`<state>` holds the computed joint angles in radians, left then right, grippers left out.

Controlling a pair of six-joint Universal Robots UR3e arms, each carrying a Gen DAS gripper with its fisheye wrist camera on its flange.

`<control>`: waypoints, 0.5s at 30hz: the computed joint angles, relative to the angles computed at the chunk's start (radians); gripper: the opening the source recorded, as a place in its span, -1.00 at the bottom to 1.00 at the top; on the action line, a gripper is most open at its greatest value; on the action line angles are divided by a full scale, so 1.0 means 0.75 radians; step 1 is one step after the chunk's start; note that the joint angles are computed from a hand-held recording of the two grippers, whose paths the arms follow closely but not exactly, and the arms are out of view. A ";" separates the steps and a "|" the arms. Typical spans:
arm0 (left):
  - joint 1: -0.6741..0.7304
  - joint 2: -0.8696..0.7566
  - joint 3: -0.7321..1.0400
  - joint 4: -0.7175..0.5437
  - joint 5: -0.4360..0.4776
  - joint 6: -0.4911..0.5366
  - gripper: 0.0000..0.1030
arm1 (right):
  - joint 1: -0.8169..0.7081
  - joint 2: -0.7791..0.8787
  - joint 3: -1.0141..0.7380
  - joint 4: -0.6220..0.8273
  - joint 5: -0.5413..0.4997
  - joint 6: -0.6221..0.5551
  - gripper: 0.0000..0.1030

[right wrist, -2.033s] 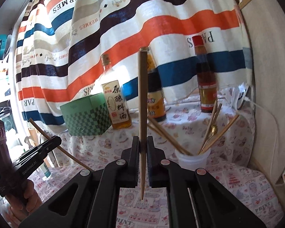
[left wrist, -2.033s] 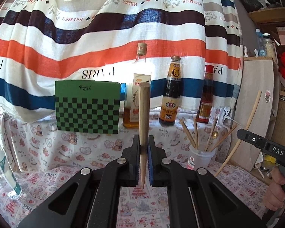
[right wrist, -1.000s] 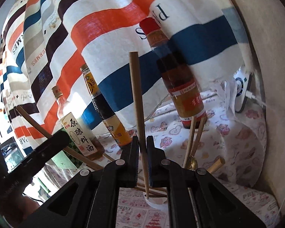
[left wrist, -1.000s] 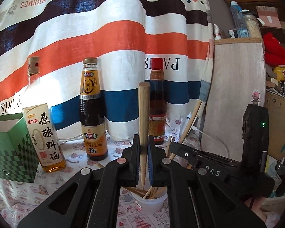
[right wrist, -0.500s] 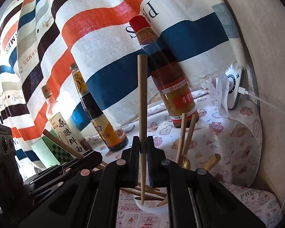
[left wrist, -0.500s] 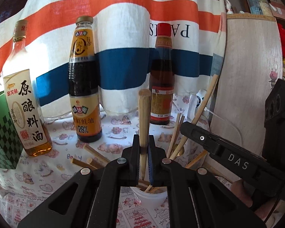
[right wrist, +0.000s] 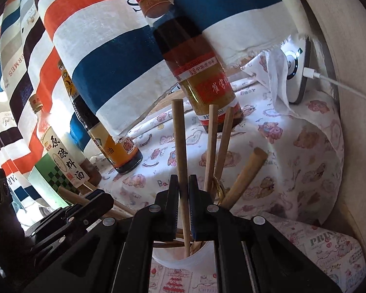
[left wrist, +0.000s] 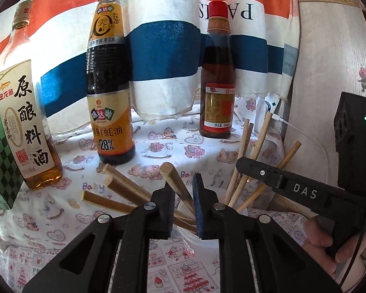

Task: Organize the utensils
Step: 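Open both tools to release the chopsticks into the clear cup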

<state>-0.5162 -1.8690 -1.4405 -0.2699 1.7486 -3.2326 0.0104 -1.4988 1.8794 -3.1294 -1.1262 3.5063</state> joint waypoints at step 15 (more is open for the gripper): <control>0.031 0.376 -0.298 0.180 0.202 0.027 0.37 | 0.075 -0.226 0.054 -0.086 -0.289 -0.037 0.25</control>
<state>-0.4929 -1.5869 -1.6639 -0.1347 1.9000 -3.2122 0.0668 -1.6681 1.9198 -3.1937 -1.3429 3.4784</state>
